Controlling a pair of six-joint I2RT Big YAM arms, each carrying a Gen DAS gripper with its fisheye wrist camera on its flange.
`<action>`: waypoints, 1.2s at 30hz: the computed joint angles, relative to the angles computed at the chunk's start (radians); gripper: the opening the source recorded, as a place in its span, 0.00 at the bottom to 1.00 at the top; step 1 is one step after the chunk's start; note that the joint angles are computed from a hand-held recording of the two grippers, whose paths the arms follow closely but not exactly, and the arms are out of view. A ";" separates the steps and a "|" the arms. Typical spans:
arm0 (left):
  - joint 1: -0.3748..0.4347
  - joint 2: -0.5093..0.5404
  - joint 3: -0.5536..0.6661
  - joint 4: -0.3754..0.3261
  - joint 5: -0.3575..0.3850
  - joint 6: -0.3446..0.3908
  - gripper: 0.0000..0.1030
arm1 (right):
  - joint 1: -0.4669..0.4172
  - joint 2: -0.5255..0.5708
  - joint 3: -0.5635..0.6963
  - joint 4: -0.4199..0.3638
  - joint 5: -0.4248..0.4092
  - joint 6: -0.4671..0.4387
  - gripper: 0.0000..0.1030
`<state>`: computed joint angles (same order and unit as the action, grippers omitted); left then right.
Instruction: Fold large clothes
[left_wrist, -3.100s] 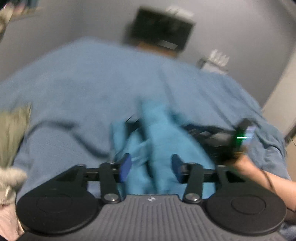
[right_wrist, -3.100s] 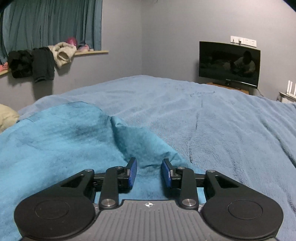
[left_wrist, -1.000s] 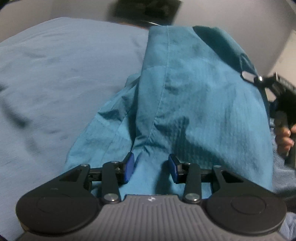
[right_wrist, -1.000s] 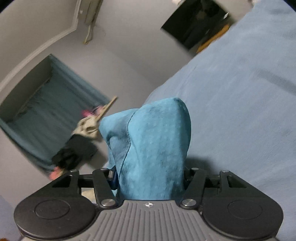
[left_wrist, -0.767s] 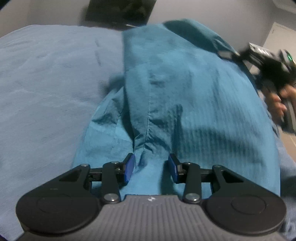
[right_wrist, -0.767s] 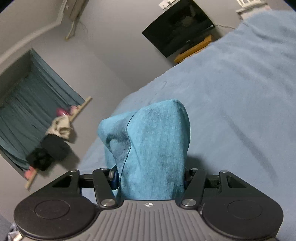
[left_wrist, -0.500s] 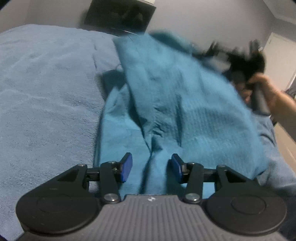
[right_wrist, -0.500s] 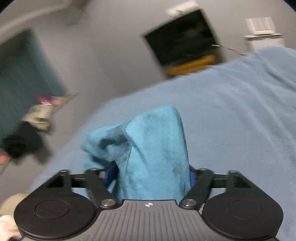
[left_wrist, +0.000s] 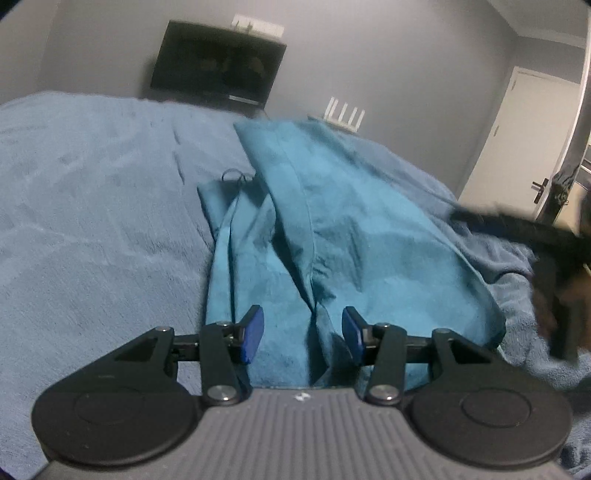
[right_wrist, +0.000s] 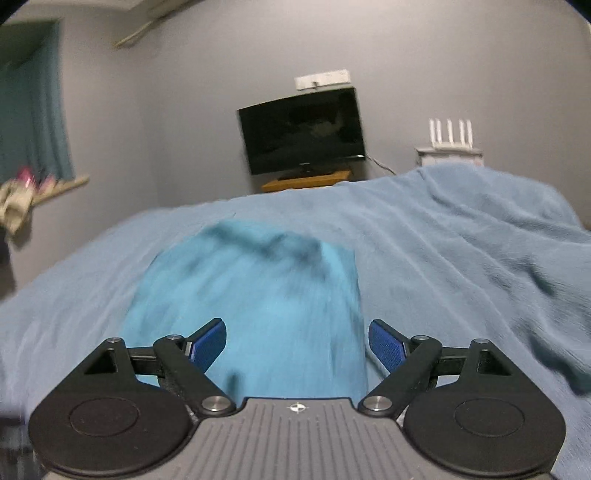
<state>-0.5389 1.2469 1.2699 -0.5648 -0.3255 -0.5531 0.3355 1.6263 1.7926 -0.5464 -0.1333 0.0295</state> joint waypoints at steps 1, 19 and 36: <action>-0.006 -0.006 -0.010 0.017 -0.008 0.010 0.44 | 0.011 -0.059 -0.086 0.030 0.013 -0.033 0.81; -0.026 0.095 0.009 0.028 0.010 0.099 0.56 | 0.080 -0.214 -0.292 -0.210 0.206 -0.179 0.76; -0.028 0.110 0.022 0.010 0.008 0.133 0.56 | -0.005 -0.136 -0.239 -0.253 0.123 0.119 0.42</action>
